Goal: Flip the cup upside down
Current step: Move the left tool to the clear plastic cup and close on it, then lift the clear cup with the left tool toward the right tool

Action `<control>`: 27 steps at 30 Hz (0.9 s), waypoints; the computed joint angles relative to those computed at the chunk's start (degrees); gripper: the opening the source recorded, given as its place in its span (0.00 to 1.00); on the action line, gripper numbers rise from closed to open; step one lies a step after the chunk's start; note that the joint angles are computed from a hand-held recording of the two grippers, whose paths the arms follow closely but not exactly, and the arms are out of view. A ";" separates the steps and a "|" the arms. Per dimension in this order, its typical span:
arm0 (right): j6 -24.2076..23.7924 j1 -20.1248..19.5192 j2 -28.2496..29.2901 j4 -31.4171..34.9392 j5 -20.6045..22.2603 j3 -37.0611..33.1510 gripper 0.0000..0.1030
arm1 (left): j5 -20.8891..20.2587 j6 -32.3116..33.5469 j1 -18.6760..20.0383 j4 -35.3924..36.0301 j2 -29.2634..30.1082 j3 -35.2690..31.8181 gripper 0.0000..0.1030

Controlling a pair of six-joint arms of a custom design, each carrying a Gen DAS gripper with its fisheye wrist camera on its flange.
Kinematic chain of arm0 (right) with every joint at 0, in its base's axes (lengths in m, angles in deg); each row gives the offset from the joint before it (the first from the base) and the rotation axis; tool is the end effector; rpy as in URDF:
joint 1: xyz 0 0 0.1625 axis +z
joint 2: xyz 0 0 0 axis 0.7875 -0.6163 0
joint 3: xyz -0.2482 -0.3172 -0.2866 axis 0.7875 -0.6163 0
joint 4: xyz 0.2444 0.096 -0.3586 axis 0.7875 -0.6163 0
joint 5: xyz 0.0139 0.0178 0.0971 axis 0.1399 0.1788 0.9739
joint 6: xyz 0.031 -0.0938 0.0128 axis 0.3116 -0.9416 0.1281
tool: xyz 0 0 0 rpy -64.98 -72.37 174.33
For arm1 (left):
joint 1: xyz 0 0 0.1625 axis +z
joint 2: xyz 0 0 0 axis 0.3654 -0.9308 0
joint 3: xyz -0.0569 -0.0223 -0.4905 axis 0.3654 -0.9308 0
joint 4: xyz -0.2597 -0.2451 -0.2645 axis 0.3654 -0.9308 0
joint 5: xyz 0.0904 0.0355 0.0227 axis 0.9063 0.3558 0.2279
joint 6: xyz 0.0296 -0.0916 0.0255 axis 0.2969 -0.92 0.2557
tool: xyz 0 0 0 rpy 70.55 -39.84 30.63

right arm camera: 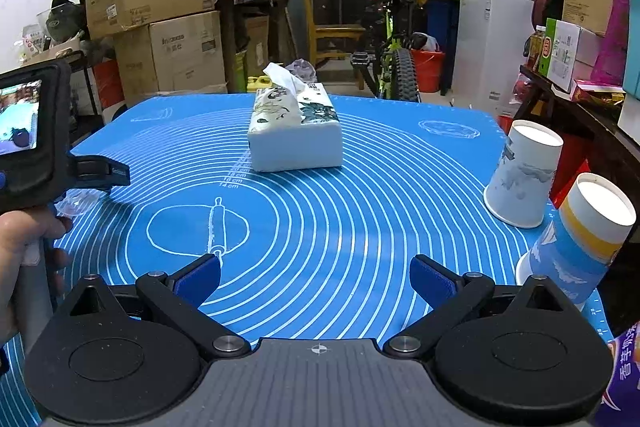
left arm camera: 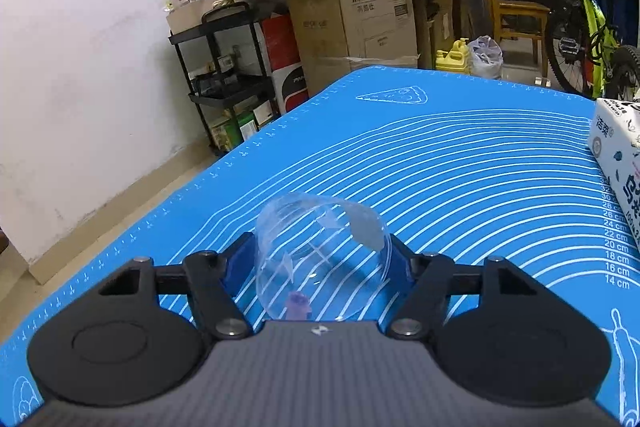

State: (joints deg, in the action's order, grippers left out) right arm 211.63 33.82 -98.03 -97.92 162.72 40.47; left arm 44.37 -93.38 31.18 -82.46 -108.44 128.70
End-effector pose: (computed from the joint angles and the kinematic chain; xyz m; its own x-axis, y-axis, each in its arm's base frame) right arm 0.0370 -0.4696 0.1049 -0.6365 0.4646 0.6156 -0.3717 0.5146 -0.7727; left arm -0.2115 -0.6393 -0.0944 -0.5515 0.0082 -0.8341 0.6887 0.5688 -0.4497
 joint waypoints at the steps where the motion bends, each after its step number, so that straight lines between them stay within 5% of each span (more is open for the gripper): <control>1: -0.04 0.08 -0.07 -0.14 0.16 0.08 0.98 | 0.14 -0.16 0.02 0.02 -0.13 0.22 0.67; 9: 0.48 1.12 -0.79 -1.27 1.92 1.12 0.98 | 4.88 -4.93 -0.47 4.49 -4.10 4.42 0.65; 20: 3.06 3.69 -2.80 -4.64 4.97 6.71 0.98 | 10.97 -5.60 -4.44 2.69 -13.92 20.42 0.65; 27: 3.99 7.02 -2.17 -7.81 9.01 9.59 0.98 | 18.36 -8.03 -6.55 4.90 -18.70 27.88 0.65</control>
State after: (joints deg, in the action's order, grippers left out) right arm 215.62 40.84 -100.20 -105.73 171.74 50.06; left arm 62.72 -101.41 24.63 -77.57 -127.14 156.57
